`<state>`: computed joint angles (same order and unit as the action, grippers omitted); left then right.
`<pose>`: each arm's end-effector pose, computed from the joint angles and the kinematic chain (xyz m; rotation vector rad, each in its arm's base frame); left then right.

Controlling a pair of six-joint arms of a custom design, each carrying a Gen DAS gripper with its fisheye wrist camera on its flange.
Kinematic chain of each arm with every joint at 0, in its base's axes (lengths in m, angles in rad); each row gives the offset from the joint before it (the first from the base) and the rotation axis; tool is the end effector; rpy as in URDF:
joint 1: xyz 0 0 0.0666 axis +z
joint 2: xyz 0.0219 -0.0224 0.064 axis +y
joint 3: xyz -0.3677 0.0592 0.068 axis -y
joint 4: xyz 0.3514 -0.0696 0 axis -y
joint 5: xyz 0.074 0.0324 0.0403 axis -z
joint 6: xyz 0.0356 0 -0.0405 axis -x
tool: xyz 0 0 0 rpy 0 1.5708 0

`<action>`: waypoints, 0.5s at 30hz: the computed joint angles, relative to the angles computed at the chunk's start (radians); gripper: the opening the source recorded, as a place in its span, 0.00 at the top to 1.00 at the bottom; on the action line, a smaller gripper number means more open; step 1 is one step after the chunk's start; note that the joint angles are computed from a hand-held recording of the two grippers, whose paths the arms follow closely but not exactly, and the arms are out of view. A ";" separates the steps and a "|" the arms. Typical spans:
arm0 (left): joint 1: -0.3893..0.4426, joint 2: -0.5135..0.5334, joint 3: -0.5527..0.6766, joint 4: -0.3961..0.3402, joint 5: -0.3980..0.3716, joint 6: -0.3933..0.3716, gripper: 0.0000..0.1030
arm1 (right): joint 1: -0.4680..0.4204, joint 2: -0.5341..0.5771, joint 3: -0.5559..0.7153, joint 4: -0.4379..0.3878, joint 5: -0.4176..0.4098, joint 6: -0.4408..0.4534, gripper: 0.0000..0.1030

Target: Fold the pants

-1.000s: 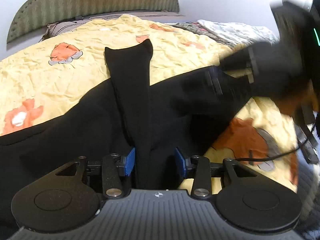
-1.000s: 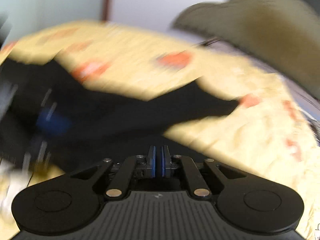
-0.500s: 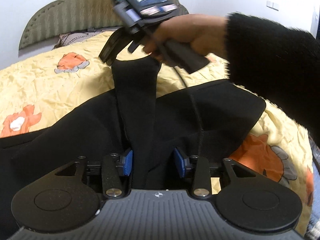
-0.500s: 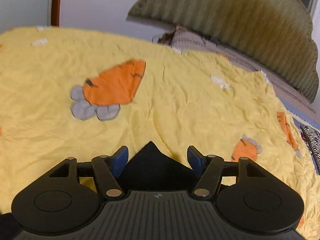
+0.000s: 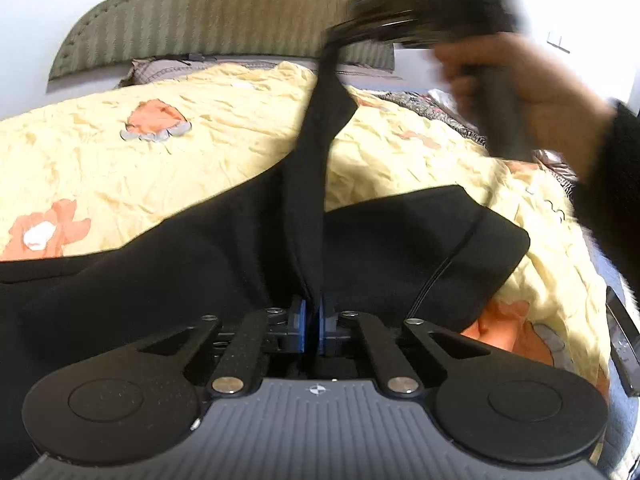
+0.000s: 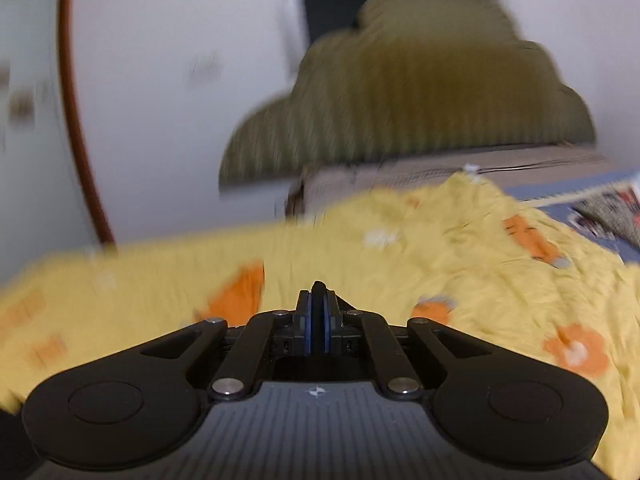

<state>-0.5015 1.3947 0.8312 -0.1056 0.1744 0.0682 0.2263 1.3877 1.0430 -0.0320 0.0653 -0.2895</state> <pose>0.3537 -0.2014 0.2490 0.5828 2.2002 -0.5002 0.4433 0.0993 0.3453 0.1052 1.9540 0.2774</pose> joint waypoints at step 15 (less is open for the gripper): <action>-0.087 -0.071 -0.069 -0.019 -0.068 -0.196 0.97 | -0.200 -0.375 -0.512 -0.004 0.048 -0.351 0.95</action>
<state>-0.5882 1.3242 0.7622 -0.1242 0.1064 -0.1273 0.0262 1.0128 0.5310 -0.0361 0.1131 -0.6400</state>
